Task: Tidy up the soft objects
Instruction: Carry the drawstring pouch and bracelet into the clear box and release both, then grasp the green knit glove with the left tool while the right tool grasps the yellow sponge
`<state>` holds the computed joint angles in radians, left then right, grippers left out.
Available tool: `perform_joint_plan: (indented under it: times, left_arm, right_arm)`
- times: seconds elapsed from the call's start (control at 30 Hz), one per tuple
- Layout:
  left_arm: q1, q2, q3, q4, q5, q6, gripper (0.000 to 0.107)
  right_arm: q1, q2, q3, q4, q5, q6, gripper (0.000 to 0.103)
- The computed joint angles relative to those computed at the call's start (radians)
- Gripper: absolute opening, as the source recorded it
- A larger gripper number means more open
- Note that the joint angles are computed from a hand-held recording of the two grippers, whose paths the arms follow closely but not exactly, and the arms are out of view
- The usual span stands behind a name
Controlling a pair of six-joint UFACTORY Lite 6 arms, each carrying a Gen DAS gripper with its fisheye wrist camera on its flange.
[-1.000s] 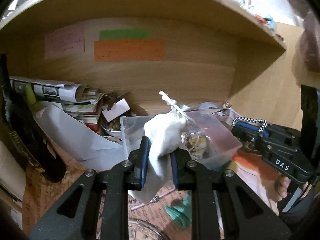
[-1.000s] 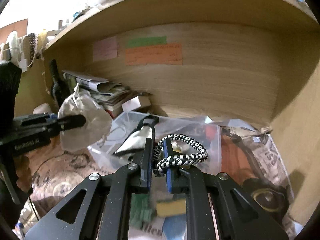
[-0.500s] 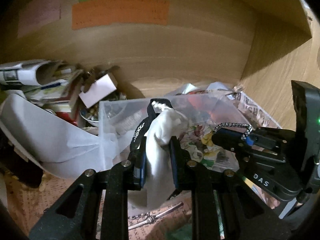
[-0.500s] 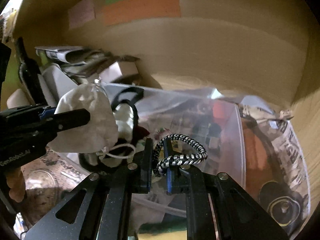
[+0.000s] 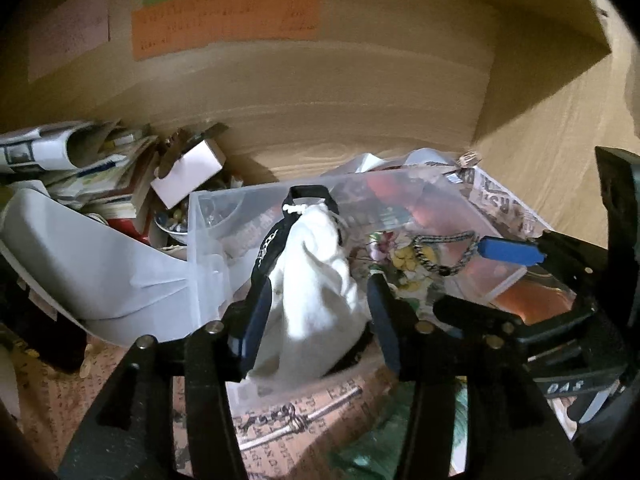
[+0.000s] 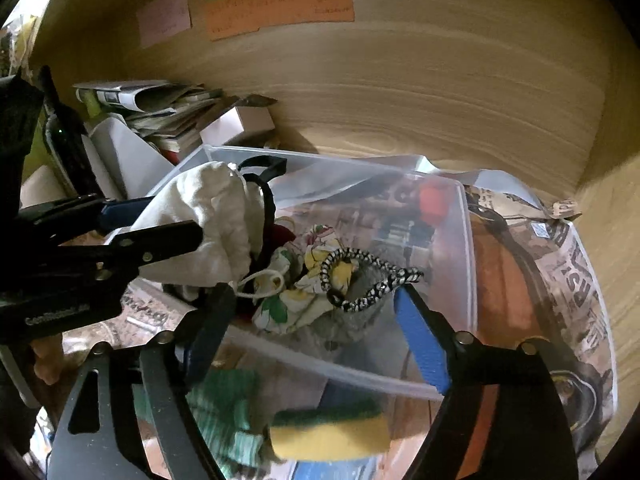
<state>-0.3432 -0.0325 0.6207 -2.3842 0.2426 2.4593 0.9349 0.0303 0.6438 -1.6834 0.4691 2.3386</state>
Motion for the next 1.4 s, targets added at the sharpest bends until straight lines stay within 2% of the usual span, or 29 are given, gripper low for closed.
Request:
perform_joint_plan:
  times: [0.07,0.3,0.43,0.57,0.8,0.83,0.87,0.9,1.03,1.2,1.27,1.3,1.37,1.4]
  left_arm:
    - [0.001,-0.069,-0.041,0.032,-0.003,-0.027,0.054]
    - [0.031,-0.317,-0.182,0.192,0.009,-0.182,0.082]
    - [0.039,-0.408,-0.251,0.299,0.0,-0.273,0.097]
    - [0.043,-0.391,-0.29,0.399,0.011,-0.361,0.097]
    - [-0.057,-0.252,-0.324,-0.011,-0.008,0.043,0.097]
    - [-0.067,-0.211,-0.313,-0.02,0.0,0.048,0.097]
    - [-0.082,-0.185,-0.306,-0.044,0.001,0.061,0.097]
    - [-0.094,-0.152,-0.298,-0.065,0.007,0.077,0.097]
    - [-0.13,-0.045,-0.266,-0.123,0.035,0.127,0.097]
    - [-0.168,0.051,-0.227,-0.103,0.051,0.098,0.097]
    - [-0.189,0.053,-0.226,-0.146,0.049,0.135,0.093]
    - [-0.194,0.052,-0.228,-0.145,0.054,0.138,0.087]
    - [-0.208,0.053,-0.231,-0.125,0.063,0.12,0.074]
    - [-0.214,0.053,-0.232,-0.121,0.067,0.121,0.063]
  right_arm:
    - [0.022,-0.032,-0.022,0.043,0.02,-0.03,0.08]
    - [0.157,-0.134,-0.08,0.176,0.157,-0.107,0.083]
    - [0.205,-0.139,-0.112,0.212,0.18,-0.101,0.084]
    - [0.2,-0.1,-0.159,0.136,0.132,0.014,0.084]
    - [0.143,-0.018,-0.195,-0.05,0.028,0.189,0.081]
    - [0.14,-0.011,-0.199,-0.072,0.026,0.215,0.077]
    - [0.136,-0.008,-0.2,-0.085,0.021,0.226,0.066]
    - [0.133,-0.004,-0.202,-0.105,0.013,0.246,0.061]
    - [0.181,-0.027,-0.224,-0.078,0.064,0.27,0.058]
    - [0.243,-0.107,-0.273,-0.013,0.123,0.261,0.057]
    - [0.273,-0.141,-0.288,0.028,0.151,0.248,0.057]
    - [0.283,-0.151,-0.294,0.039,0.162,0.246,0.057]
    - [0.313,-0.185,-0.306,0.077,0.191,0.234,0.057]
    - [0.312,-0.194,-0.31,0.079,0.196,0.23,0.057]
